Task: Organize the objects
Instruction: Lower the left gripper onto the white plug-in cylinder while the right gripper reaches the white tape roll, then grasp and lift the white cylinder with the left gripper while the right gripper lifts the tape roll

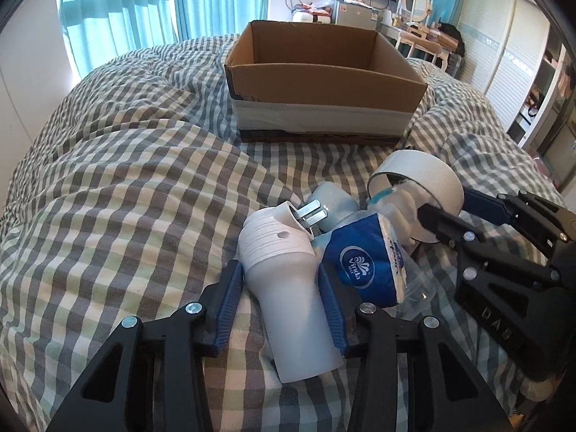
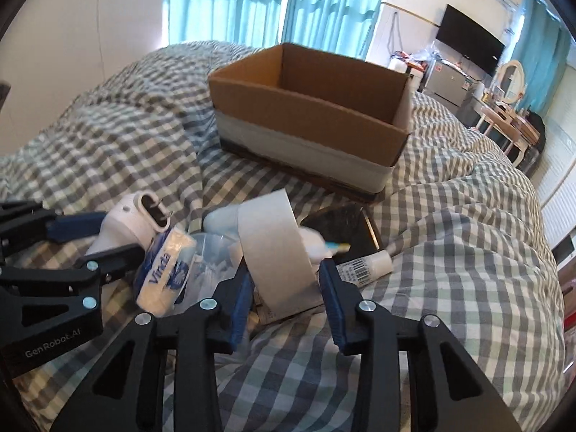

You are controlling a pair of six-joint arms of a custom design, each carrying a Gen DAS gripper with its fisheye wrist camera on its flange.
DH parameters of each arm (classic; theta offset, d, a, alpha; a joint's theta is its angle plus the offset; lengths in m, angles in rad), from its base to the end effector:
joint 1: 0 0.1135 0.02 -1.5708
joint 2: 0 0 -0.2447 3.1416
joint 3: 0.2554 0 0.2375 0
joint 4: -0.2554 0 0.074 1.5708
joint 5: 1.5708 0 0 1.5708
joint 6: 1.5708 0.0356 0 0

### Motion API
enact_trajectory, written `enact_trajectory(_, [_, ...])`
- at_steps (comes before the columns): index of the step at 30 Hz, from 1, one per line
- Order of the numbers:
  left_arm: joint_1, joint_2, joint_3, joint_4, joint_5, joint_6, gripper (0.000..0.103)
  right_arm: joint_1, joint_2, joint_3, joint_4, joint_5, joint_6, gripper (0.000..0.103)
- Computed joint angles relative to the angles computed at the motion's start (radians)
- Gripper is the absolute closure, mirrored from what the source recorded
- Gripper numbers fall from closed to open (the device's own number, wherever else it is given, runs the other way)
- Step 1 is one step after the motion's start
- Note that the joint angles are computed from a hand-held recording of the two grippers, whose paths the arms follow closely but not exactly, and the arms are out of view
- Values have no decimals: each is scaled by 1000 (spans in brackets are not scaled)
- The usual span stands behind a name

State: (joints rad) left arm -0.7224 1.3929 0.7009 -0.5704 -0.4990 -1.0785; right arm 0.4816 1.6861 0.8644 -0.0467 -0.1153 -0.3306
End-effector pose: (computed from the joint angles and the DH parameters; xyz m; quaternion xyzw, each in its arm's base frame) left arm 0.1792 -0.1352 0.1536 -0.2069 0.9357 0.0350 0.2837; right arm 0.2810 0.1515 0.1457 -0.3885 0.8533 0.0798 0.3384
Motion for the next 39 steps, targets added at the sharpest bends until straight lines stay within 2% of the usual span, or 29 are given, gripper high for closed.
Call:
enact_trajectory(8, [-22,-83,4,-72,-25,-46,59,-47,-115,23,-81,-90,25,71])
enact_trajectory(11, [-31,-118,24,-111,-52,-55,59,-42,-158,26,-91,-82,17,76])
enact_trajectory(17, [34,-145,104,-151,-69,35,59,-42,-166,100,-129,-93,16,77])
enact_trajectory(19, [69,-162,125,-145,-59,88,59,-70,-137,173,-186,-158,40,77])
enact_trajectory(20, [78,-160,140,-147,-58,102,59,-104,-97,251,-247,-243,68,77])
enact_trajectory(22, [121,-150,175,-140,-53,161,59,-146,-13,389,-343,-344,109,77])
enact_trajectory(25, [199,-143,215,-115,-15,246,59,-162,85,541,-413,-350,131,77])
enact_trajectory(27, [252,-131,238,-95,13,297,59,-211,225,728,-544,-526,175,78])
enact_trajectory(28, [285,-110,261,-86,26,332,59,-217,252,763,-561,-541,184,80])
enact_trajectory(30, [321,-82,289,-75,41,369,59,-207,296,826,-564,-489,182,82])
enact_trajectory(33, [389,-15,341,-43,83,442,59,-207,422,997,-650,-521,196,84])
enact_trajectory(37, [454,63,403,-10,129,494,59,-190,517,1130,-681,-457,184,84])
enact_trajectory(39, [484,95,434,9,161,512,59,-173,586,1255,-726,-417,176,84])
